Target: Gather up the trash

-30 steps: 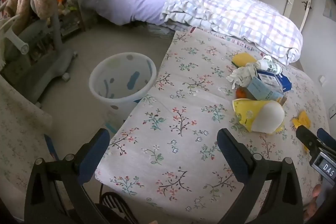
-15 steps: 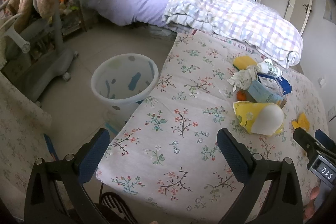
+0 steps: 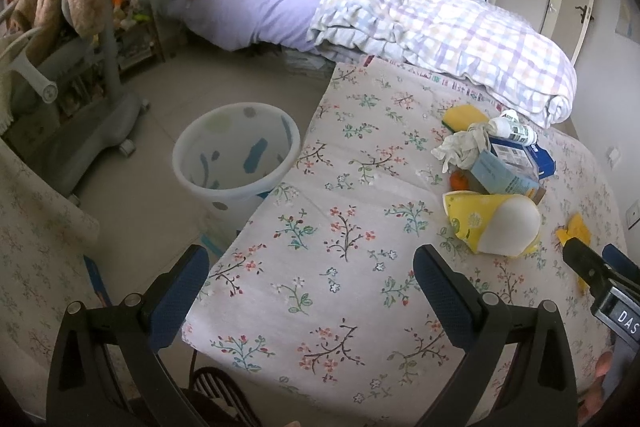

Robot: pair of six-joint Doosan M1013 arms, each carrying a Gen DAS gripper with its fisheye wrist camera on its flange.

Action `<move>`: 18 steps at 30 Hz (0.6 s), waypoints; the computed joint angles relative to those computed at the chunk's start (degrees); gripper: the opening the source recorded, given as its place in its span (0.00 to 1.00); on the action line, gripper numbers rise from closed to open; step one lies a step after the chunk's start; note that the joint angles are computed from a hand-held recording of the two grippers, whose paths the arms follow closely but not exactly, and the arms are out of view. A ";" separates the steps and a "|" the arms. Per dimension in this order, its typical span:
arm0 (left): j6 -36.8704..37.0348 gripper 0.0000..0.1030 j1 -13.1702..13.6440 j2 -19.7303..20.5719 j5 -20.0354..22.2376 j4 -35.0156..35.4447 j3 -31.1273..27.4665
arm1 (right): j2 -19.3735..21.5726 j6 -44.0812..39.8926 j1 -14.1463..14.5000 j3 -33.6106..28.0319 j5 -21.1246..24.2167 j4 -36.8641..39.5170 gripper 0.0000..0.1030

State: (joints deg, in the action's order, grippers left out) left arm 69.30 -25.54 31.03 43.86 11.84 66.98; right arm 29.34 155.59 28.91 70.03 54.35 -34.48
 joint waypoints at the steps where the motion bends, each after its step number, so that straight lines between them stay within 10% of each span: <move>1: 0.01 1.00 0.04 -0.01 -0.10 -0.13 0.03 | -0.01 -0.01 -0.01 0.02 -0.01 -0.01 1.00; 18: 0.02 1.00 0.11 -0.08 -0.35 -0.29 0.10 | 0.66 -1.20 -0.04 -0.68 0.12 1.19 1.00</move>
State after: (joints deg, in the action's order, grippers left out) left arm 69.32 -25.43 30.95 43.51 11.55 67.08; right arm 29.99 154.39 28.87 69.35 54.47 -33.29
